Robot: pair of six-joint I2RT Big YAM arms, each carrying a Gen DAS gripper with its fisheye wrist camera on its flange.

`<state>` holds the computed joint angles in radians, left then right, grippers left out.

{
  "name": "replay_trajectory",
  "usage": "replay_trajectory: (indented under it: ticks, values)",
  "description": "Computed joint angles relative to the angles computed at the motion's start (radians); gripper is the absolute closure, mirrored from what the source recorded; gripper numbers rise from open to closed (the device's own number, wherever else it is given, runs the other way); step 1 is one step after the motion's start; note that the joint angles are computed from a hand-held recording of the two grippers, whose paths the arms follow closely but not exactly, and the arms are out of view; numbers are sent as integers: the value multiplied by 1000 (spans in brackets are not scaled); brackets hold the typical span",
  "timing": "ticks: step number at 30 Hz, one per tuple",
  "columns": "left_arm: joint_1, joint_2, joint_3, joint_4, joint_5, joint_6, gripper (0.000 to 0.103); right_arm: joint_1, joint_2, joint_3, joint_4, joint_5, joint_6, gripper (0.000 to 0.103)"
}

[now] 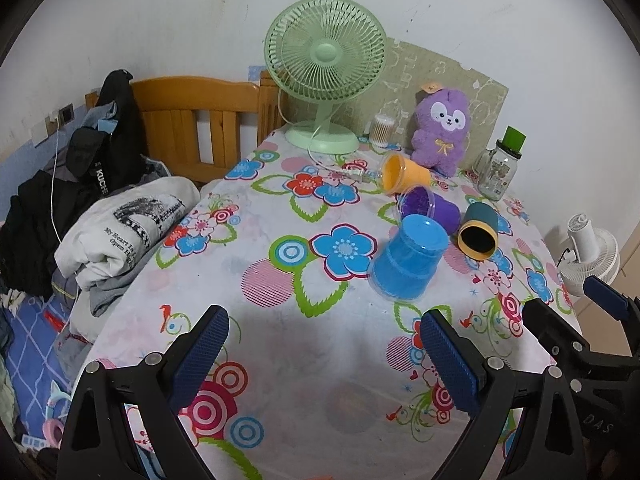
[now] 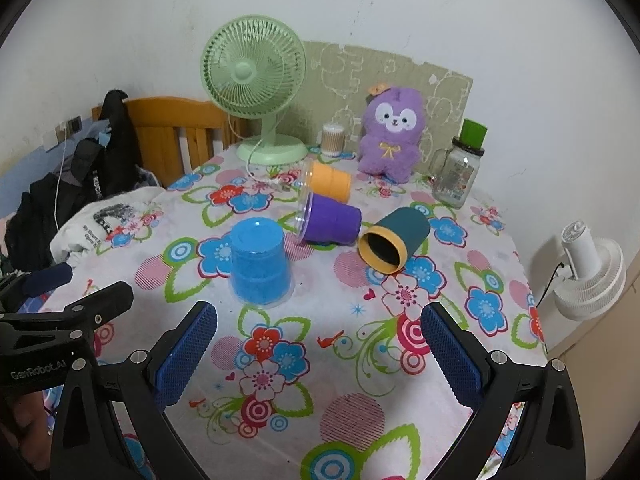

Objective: Flip cup upside down
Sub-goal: 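Move the right gripper toward the blue cup on the tablecloth, then close the right gripper around the blue cup and lift it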

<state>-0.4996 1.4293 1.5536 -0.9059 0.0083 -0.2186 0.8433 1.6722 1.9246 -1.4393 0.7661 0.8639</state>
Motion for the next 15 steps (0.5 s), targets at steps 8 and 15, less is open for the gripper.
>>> replay_trajectory:
  ticks: [8, 15]
  values:
    - [10, 68, 41, -26, 19, -1, 6, -58, 21, 2, 28, -62, -44, 0]
    - [23, 120, 74, -34, 31, -3, 6, -110, 84, 78, 61, -126, -140, 0]
